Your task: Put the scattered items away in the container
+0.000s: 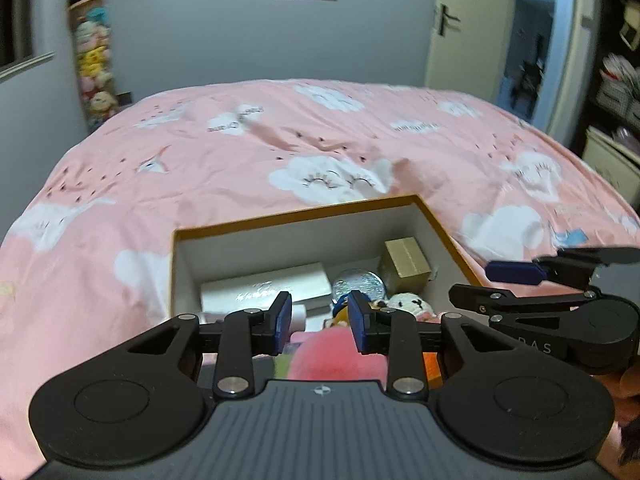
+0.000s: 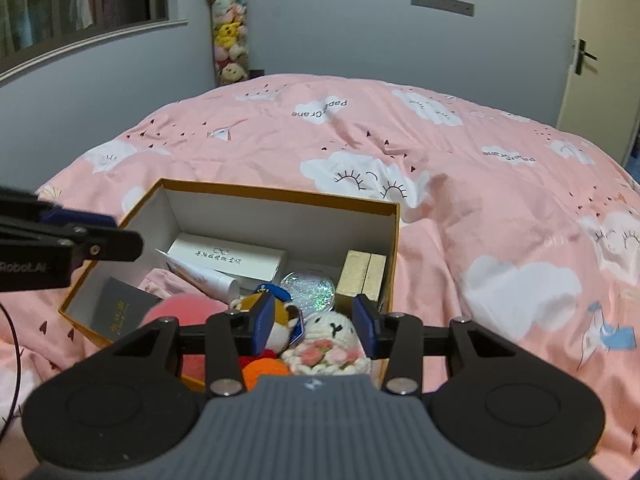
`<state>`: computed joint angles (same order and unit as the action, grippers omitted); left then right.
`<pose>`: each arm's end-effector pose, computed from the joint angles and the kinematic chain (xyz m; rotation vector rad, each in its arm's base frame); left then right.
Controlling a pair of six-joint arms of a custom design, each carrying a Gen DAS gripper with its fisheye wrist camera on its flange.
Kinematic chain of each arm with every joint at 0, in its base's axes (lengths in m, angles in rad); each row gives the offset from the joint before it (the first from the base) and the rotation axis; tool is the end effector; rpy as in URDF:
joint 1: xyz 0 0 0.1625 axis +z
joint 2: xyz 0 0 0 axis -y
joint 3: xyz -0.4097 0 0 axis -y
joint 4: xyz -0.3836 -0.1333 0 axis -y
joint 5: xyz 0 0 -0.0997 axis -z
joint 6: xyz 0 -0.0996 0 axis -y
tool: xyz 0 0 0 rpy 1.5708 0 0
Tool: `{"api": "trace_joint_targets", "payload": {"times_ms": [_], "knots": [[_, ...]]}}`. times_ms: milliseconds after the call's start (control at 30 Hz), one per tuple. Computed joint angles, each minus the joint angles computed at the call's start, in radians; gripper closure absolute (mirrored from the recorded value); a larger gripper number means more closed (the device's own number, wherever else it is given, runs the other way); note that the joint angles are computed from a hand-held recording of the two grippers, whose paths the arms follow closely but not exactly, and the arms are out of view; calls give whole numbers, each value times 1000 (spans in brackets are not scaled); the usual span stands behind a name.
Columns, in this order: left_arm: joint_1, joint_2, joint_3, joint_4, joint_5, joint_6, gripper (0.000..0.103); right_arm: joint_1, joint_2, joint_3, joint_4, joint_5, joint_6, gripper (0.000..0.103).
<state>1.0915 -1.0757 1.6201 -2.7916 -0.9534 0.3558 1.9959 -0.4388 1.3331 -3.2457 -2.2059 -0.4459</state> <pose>-0.1309 -0.6661 0.3234 0.7352 2.3282 -0.8995 0.3721 -0.6420 0.0506 0.7005 -2.2559 0.9550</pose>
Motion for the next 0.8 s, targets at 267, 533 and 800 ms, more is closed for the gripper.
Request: {"api": "trace_joint_targets", "payload": {"times_ms": [267,533,800], "knots": [[13,-32,126,-143,54,-38,49,15,19,46,-70,-13,76,54],[13,2,199,-381,96,26,38,16,63,76,-199,-4,14,48],[27,17,203,-365,93,17,34,6,83,73,-209,-9,29,44]]}}
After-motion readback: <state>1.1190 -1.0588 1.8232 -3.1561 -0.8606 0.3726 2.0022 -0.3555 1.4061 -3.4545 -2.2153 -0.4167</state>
